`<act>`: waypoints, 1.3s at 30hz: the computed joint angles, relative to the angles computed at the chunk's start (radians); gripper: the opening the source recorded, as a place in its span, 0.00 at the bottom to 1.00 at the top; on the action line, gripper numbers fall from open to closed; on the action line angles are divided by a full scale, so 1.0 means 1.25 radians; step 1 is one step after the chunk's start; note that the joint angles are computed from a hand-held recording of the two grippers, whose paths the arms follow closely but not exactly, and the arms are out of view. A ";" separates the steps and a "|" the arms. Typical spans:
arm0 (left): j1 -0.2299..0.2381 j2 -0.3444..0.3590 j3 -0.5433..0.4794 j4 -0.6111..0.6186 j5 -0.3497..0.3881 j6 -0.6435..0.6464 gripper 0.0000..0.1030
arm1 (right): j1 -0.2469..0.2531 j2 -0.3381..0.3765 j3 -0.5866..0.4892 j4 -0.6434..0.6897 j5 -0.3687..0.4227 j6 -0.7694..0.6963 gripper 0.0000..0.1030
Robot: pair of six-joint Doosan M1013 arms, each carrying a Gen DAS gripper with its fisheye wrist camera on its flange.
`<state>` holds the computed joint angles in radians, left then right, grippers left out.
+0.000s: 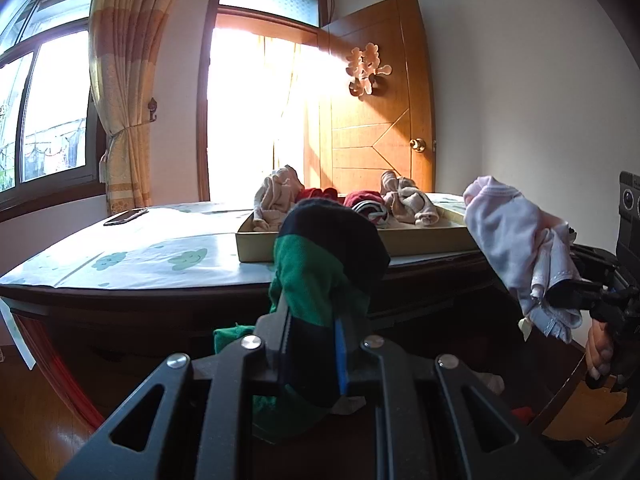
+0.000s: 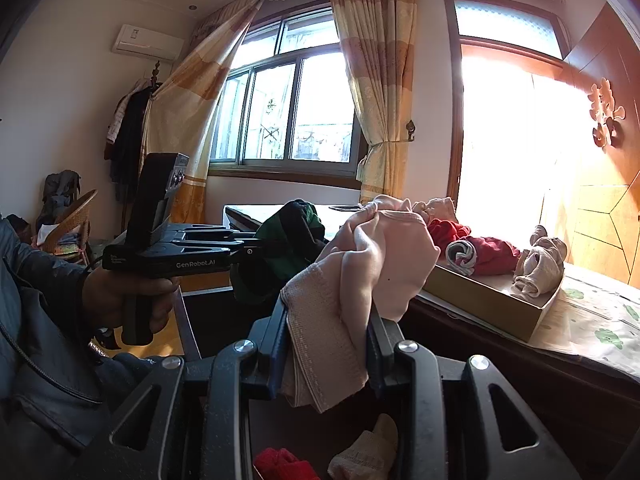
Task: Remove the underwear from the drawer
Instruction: 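Carry the striped sock with the left tool while the right tool carries the pink underwear toward the tray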
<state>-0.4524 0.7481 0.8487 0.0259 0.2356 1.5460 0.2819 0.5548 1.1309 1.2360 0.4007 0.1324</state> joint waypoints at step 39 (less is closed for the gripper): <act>0.004 0.067 -0.207 -0.191 0.135 0.208 0.15 | -0.002 -0.001 -0.039 -0.087 -0.017 0.103 0.35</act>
<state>-0.4477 0.8316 0.5899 -0.2131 0.4039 1.8061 0.2795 0.5534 1.0816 1.1270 0.3799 0.2613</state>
